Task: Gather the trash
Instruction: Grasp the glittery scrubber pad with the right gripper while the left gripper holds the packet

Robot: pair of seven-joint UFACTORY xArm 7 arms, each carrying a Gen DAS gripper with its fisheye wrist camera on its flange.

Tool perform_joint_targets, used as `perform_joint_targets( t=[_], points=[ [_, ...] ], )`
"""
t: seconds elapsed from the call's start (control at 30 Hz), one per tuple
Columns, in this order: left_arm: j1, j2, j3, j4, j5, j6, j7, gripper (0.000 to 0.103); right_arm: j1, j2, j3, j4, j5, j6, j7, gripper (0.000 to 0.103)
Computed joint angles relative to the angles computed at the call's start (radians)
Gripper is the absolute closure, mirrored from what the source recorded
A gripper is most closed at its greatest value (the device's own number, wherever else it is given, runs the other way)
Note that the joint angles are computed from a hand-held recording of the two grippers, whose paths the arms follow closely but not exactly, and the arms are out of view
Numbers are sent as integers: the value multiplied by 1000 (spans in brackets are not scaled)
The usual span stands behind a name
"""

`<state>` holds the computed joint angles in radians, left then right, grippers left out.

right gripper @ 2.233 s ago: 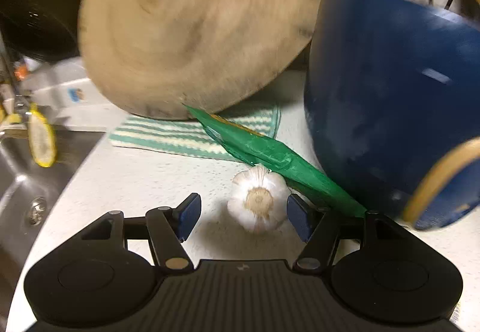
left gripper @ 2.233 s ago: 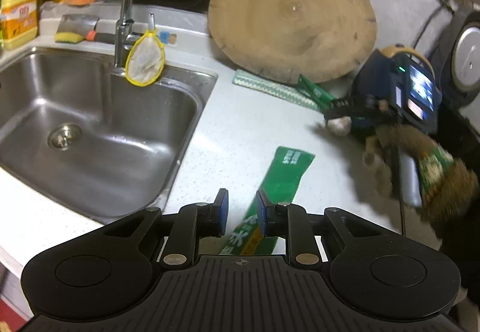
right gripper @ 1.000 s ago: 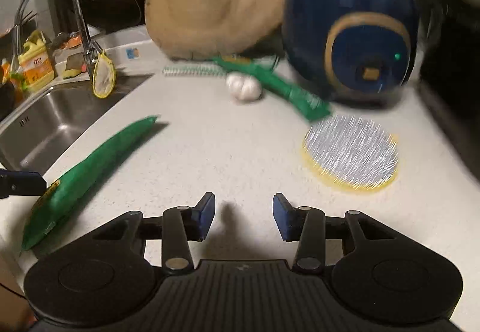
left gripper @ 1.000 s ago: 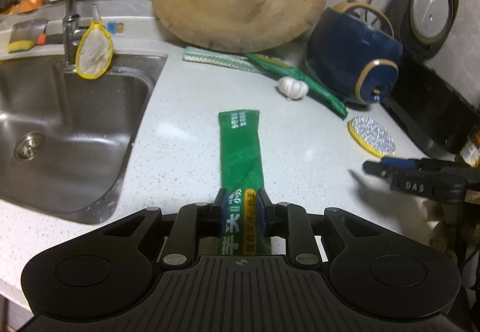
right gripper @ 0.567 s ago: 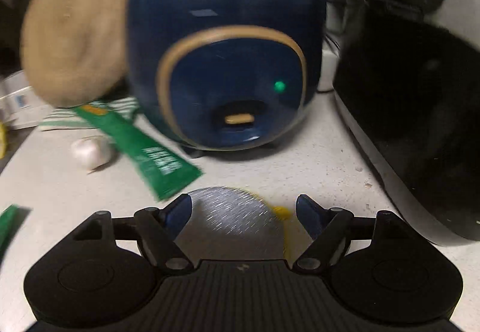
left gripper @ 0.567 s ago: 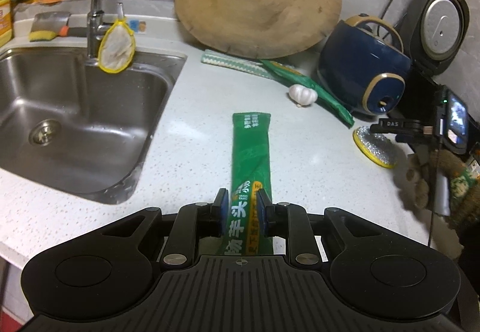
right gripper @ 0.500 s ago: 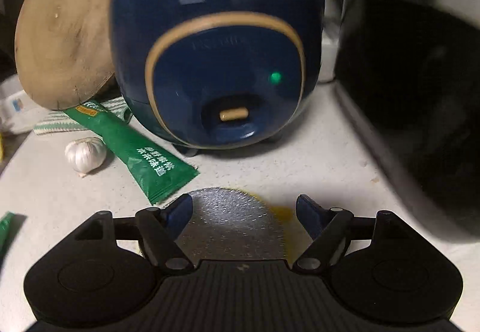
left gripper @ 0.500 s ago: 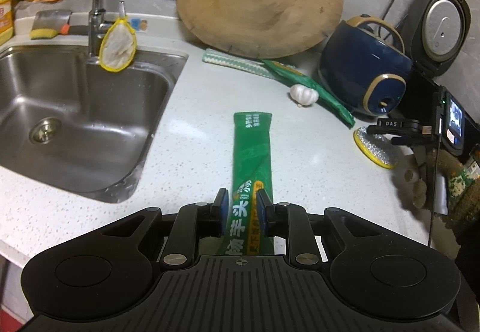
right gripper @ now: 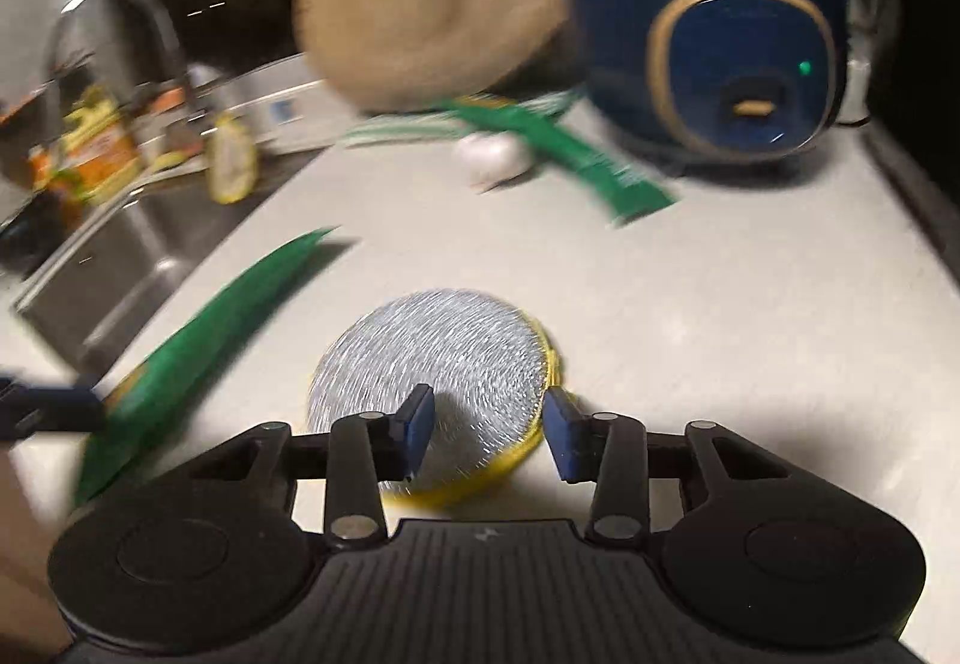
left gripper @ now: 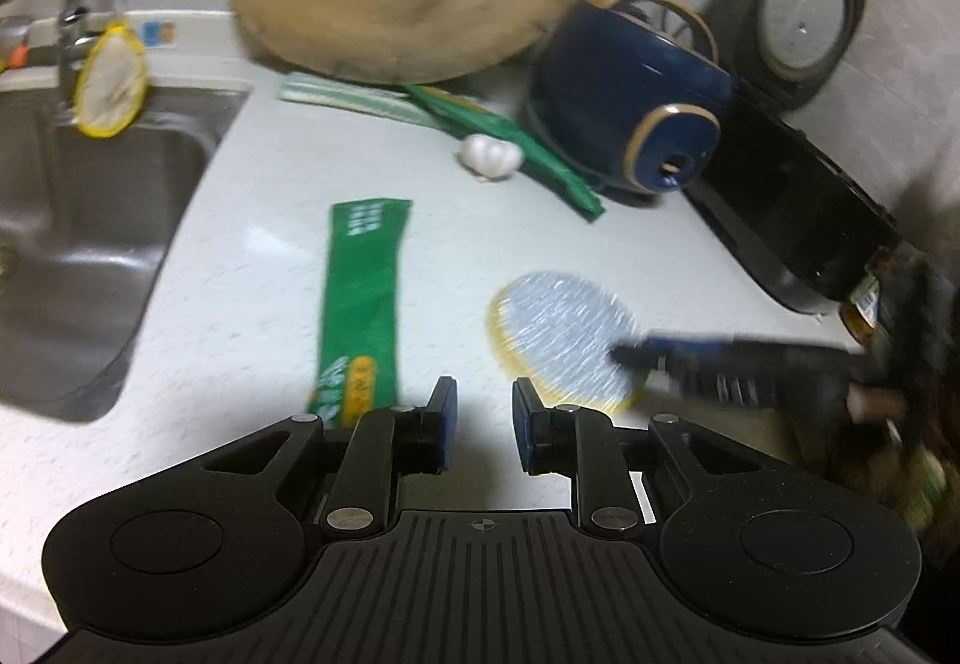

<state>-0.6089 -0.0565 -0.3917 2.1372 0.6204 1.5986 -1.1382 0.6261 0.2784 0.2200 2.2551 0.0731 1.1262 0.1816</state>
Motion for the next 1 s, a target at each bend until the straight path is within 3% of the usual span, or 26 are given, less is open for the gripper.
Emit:
perform_joint_targets(
  t=[0.07, 0.17, 0.27, 0.47, 0.63, 0.73, 1.0],
  points=[
    [5, 19, 12, 9, -7, -25, 23, 80, -10, -67, 17, -86, 46, -11, -8, 71],
    [11, 60, 49, 34, -33, -51, 76, 80, 3, -130, 32, -155, 32, -16, 19, 72],
    [-4, 115, 89, 83, -31, -27, 113, 80, 18, -171, 39, -194, -30, -27, 100, 72],
    [37, 133, 159, 38, -178, -157, 219, 80, 24, -238, 52, -233, -206, 2, 276, 71],
    [8, 211, 192, 132, -199, -137, 303, 80, 2, -313, 76, -297, -269, 37, 344, 68],
    [-8, 204, 195, 123, -244, -147, 326, 80, -21, -358, 95, -350, -289, 39, 384, 59],
    [-40, 125, 150, 13, -273, -185, 336, 80, -65, -422, 139, -429, -263, 61, 468, 58]
  ],
)
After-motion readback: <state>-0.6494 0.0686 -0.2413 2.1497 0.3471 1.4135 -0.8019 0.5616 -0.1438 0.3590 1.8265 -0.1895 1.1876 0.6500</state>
